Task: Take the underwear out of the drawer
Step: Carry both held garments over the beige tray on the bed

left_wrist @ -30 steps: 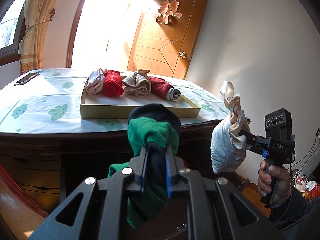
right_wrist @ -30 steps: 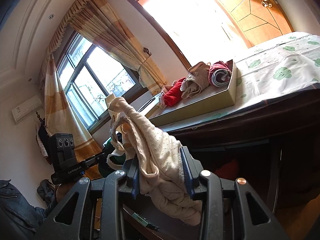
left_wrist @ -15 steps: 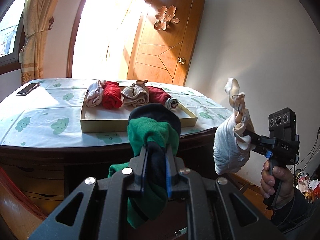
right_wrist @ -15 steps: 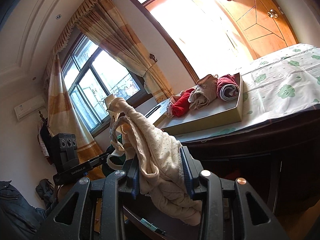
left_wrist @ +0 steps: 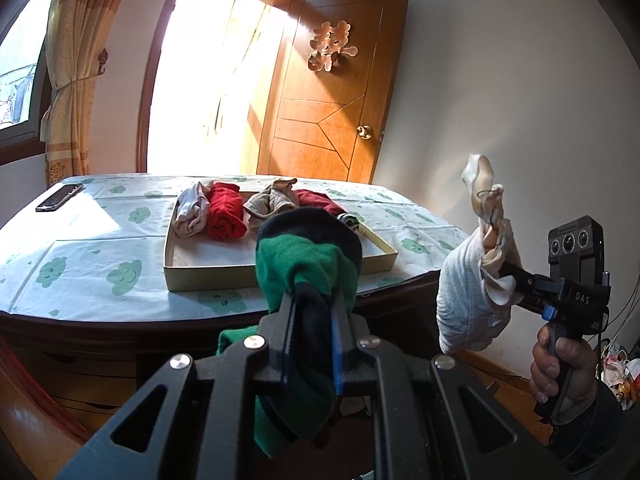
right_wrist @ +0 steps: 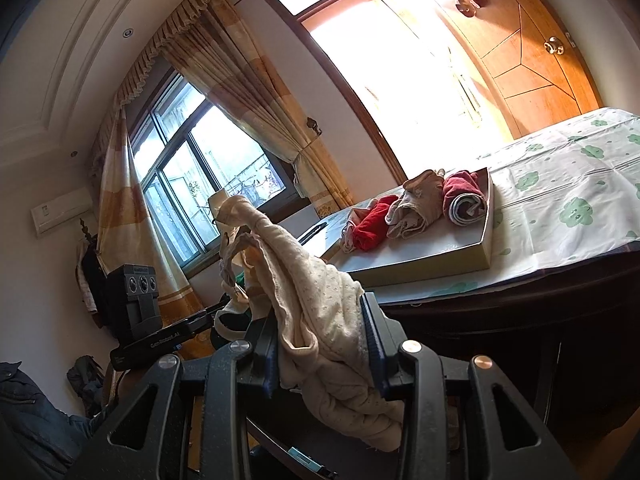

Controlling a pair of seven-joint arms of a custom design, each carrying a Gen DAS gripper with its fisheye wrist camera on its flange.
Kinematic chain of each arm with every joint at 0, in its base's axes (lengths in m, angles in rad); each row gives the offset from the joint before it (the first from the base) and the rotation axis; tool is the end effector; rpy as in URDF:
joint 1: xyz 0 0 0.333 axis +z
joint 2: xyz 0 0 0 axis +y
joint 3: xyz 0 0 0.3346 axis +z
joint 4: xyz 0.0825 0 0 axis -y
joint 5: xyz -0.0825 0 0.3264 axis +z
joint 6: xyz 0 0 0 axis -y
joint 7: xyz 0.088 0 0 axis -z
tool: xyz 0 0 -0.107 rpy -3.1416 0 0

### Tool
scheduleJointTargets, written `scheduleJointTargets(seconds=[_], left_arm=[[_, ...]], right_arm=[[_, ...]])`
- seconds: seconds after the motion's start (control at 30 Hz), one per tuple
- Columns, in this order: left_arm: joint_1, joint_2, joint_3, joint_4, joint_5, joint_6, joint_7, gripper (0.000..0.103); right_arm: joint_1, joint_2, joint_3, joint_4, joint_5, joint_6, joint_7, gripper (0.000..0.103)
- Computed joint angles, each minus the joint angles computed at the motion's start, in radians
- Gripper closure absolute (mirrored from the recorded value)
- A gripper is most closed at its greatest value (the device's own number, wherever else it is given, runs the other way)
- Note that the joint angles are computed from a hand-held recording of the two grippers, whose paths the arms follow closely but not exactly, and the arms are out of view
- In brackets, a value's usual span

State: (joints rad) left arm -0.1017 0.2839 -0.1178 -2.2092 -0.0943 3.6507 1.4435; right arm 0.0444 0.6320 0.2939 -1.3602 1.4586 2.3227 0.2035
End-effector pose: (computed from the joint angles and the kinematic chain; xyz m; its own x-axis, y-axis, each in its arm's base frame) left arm 0.5589 -0.1053 0.4587 -0.0851 -0.9751 0.2047 -0.4258 -0.1501 -0.8923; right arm 0.6901 0.1984 0.4542 0.7559 -0.4145 -0.5068 -0.5491 0.0200 -0.8355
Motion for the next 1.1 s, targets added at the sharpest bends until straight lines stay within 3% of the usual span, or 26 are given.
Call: scheduleJointTargets(seconds=[0.3, 1.1], left_arm=[[-0.071, 0.006, 0.044, 0.020, -0.115, 0.023, 0.100, 0.091], [-0.103, 0.049, 0.083, 0.150, -0.205, -0.039, 0.210, 0.091]], right_arm=[[-0.001, -0.011, 0.002, -0.010, 0.017, 0.006, -0.023, 0.065], [0.008, 0.046, 0.017, 0.108, -0.036, 0.045, 0.047, 0.065]])
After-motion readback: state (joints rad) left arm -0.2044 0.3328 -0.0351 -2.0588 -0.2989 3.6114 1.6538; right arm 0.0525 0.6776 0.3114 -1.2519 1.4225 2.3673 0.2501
